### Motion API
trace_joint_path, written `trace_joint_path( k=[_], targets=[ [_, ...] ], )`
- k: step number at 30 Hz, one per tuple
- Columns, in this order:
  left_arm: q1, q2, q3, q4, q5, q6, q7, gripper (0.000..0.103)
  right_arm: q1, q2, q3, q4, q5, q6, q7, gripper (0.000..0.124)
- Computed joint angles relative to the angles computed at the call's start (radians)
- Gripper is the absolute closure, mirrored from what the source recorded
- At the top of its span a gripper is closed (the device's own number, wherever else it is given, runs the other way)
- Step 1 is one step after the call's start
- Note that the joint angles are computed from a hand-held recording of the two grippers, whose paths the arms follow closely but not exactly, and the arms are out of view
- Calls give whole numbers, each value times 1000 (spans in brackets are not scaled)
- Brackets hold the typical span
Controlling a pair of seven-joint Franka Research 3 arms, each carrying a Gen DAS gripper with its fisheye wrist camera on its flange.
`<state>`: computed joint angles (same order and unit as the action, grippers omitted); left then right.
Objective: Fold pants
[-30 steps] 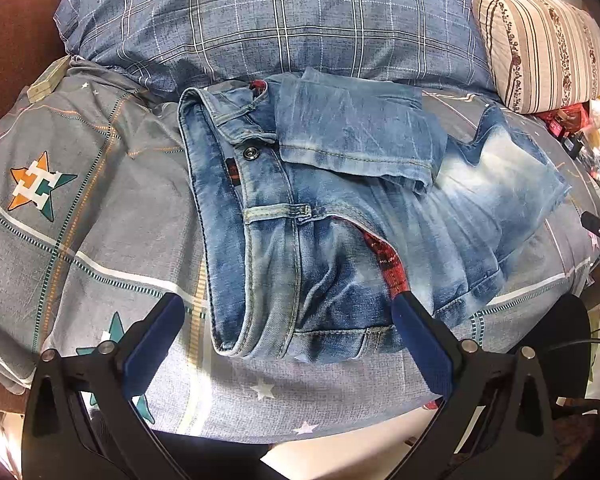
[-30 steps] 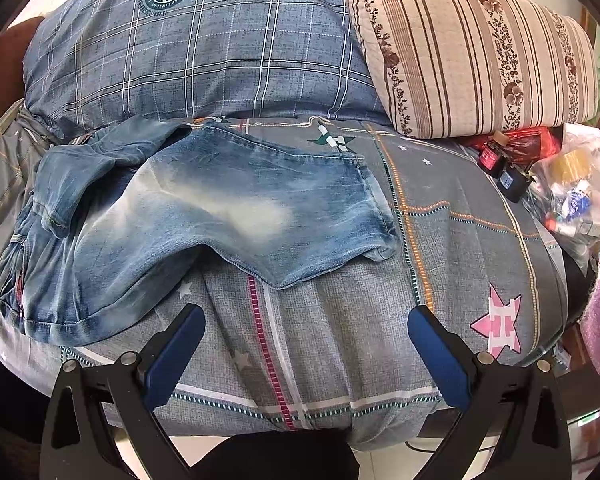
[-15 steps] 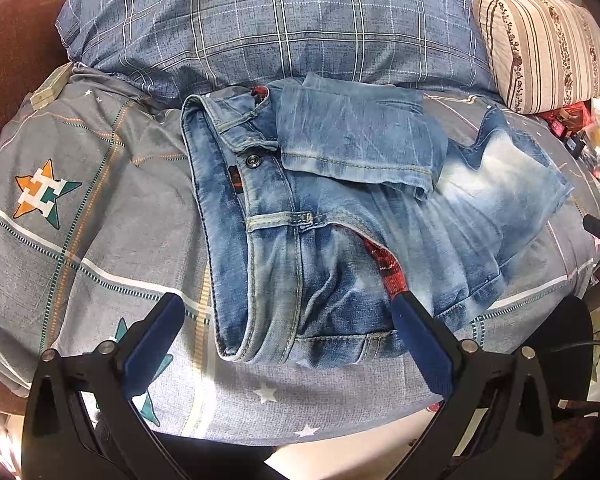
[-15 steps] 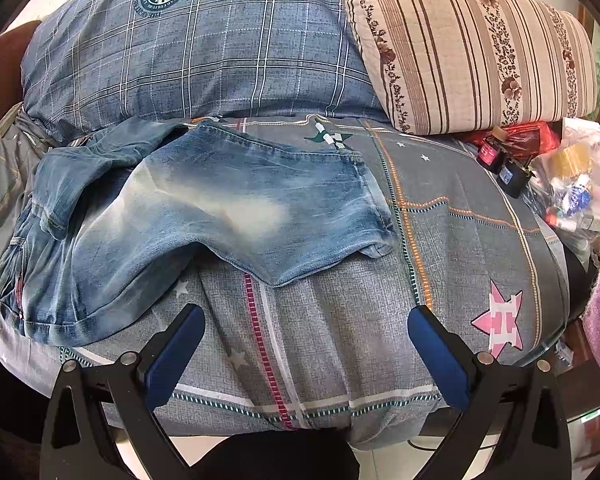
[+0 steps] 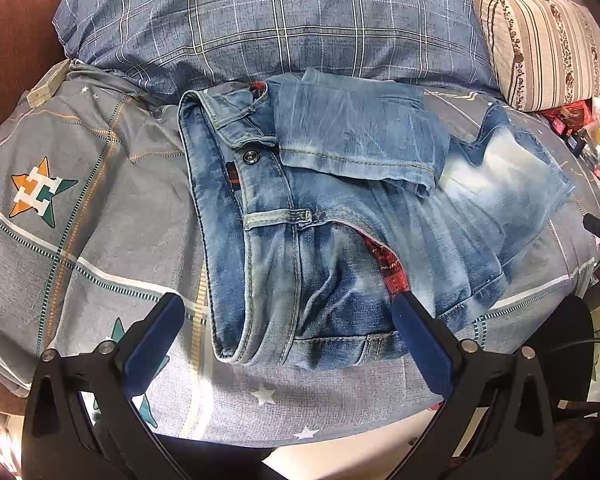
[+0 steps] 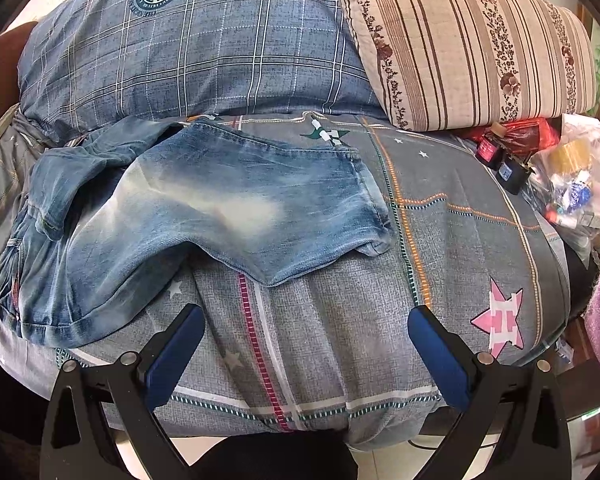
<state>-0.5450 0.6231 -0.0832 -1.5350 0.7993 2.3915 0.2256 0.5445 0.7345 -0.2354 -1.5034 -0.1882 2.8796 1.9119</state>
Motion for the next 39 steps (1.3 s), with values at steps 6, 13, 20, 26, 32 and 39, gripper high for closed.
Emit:
trace_joint_path(
  k=[6,13,20,26,32,39],
  targets=[
    [3,8,-3,9,-11,-4,15,0,-10,9,9,12,10,-8,-7,22],
    [6,13,-3,14,-26,1,25,0,-21,17,20,20,24,-15,-17,22],
    [29,6,-10,16,-82,-40,56,0,-36,19,34,23,41,-17,-26,22],
    [130,-125,-35,-169,-174,91,-49,0,-240,15,280,36,247,-27,-205,22],
    [279,-102,-154,-300,-418,491,40,0,-474,129,538,194,592,-117,-332,22],
    [322,-12,-210,-278,-629,625,101,0,-453,324,505,502,725,-258,-297,24]
  ],
)
